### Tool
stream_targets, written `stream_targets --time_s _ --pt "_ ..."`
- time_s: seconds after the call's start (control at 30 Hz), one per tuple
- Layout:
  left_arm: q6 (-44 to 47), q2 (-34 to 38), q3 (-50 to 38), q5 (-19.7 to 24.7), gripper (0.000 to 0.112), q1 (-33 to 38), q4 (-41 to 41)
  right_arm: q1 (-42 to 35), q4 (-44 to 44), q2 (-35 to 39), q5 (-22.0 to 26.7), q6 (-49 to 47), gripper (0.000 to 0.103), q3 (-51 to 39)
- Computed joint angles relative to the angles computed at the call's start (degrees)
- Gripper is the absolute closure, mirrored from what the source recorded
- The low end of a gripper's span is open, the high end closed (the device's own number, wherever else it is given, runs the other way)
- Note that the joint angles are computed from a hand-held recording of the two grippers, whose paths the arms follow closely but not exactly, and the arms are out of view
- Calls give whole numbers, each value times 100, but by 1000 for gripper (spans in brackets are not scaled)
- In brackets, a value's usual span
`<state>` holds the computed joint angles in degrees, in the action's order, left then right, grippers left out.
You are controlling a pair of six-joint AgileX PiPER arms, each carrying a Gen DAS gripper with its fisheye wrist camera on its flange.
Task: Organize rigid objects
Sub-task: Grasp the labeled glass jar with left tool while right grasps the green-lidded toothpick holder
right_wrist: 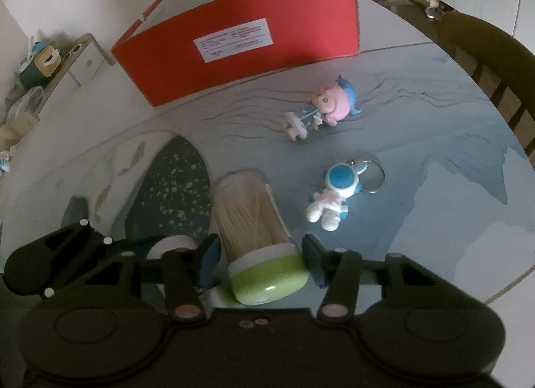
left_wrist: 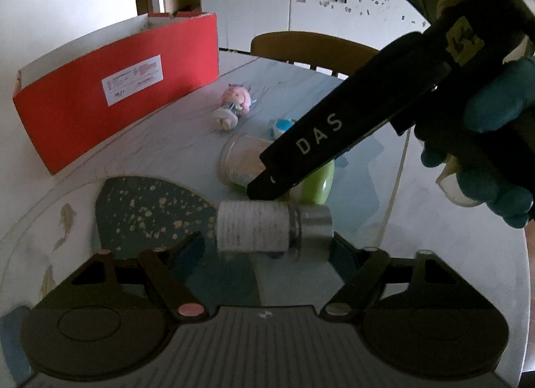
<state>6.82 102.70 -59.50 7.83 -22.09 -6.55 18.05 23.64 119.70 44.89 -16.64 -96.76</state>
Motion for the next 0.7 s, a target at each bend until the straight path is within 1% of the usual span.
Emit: stream_targets --time_s 0.07,0.2,0.27,0.3,0.33,0.47,0.53,0.63,0.7 --pt "-194 -4 11 33 44 -4 161 58 -135 -7 -47 38 50 11" --pt "-1030 -36 10 85 44 -56 956 172 -405 -38 -170 156 52 74" --pt "-1341 -39 -20 153 44 -78 1264 206 -504 -46 -191 245 53 82" --pt "-1720 -42 -40 211 44 -105 1632 212 -519 -52 -189 282 53 86" --pt "-1894 -45 -61 266 44 -112 1786 218 -527 -62 -189 313 54 97" --pt "-1995 -90 -99 426 44 -68 1758 235 -577 -147 -190 422 54 193" --pt "-1687 -149 -48 400 44 -3 1411 258 -665 -217 -182 532 55 240" --pt "-1999 -226 -26 453 44 57 1577 281 -701 -368 -203 603 59 350" --pt "-2091 -300 -6 487 44 119 1533 295 -708 -489 -233 609 59 441"
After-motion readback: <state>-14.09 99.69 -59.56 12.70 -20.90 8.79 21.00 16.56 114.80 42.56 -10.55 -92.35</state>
